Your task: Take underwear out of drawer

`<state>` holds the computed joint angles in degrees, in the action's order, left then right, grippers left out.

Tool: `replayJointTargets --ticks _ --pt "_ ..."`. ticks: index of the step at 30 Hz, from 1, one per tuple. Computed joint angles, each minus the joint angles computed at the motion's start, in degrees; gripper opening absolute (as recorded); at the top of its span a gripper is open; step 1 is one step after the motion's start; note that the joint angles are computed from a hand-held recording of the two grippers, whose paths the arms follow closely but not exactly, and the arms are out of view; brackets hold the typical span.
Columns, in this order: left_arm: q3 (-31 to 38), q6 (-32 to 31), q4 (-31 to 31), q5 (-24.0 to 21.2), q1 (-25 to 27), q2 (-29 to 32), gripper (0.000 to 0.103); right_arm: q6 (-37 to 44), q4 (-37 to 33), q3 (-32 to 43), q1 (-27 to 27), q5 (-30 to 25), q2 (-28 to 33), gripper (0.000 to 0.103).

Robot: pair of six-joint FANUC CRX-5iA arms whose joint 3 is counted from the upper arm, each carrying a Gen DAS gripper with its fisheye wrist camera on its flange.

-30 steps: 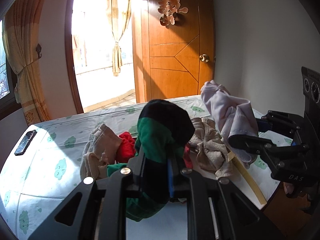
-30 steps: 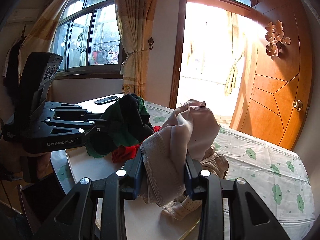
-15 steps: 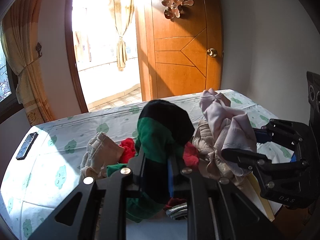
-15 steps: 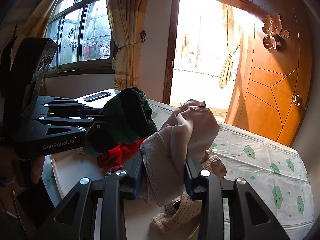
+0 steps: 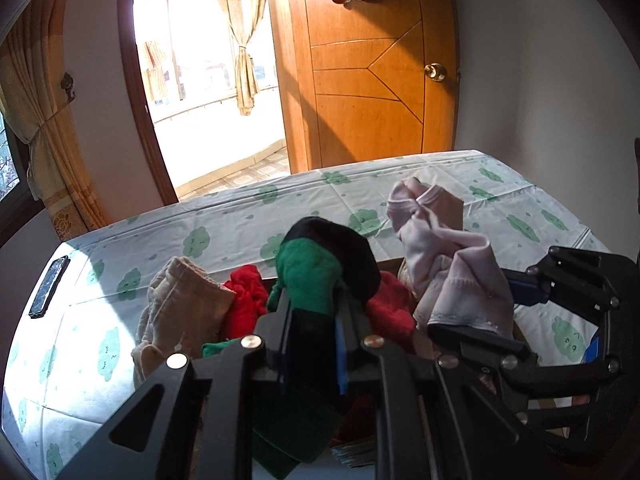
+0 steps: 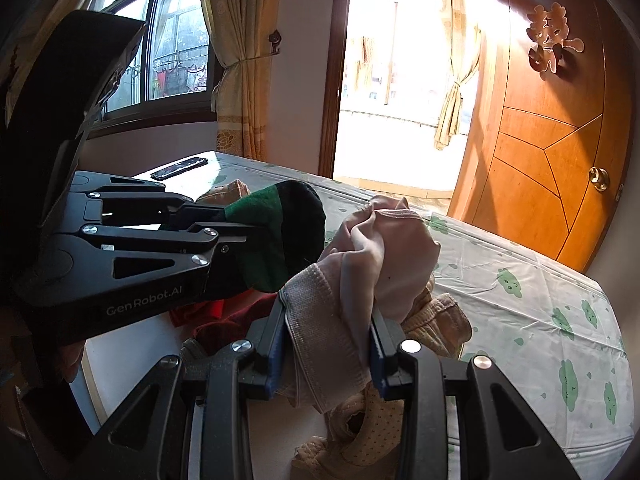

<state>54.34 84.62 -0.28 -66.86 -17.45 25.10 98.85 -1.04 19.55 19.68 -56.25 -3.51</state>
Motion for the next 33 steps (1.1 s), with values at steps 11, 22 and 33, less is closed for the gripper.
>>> replayJointTargets --ticks 11,22,33 --pt "5.96 1.95 -0.16 -4.28 0.22 4.14 0.015 -0.54 -0.46 2.37 -0.65 -4.45 2.12 0.038" --pt "2.34 1.78 -0.15 -1.84 -0.07 2.50 0.043 -0.29 -0.62 5.02 -0.40 -9.52 4.53 0.045" --pt "-4.49 1.26 1.23 2.67 -0.04 -1.81 0.057 -1.76 0.36 1.44 -0.38 -7.02 1.47 0.070"
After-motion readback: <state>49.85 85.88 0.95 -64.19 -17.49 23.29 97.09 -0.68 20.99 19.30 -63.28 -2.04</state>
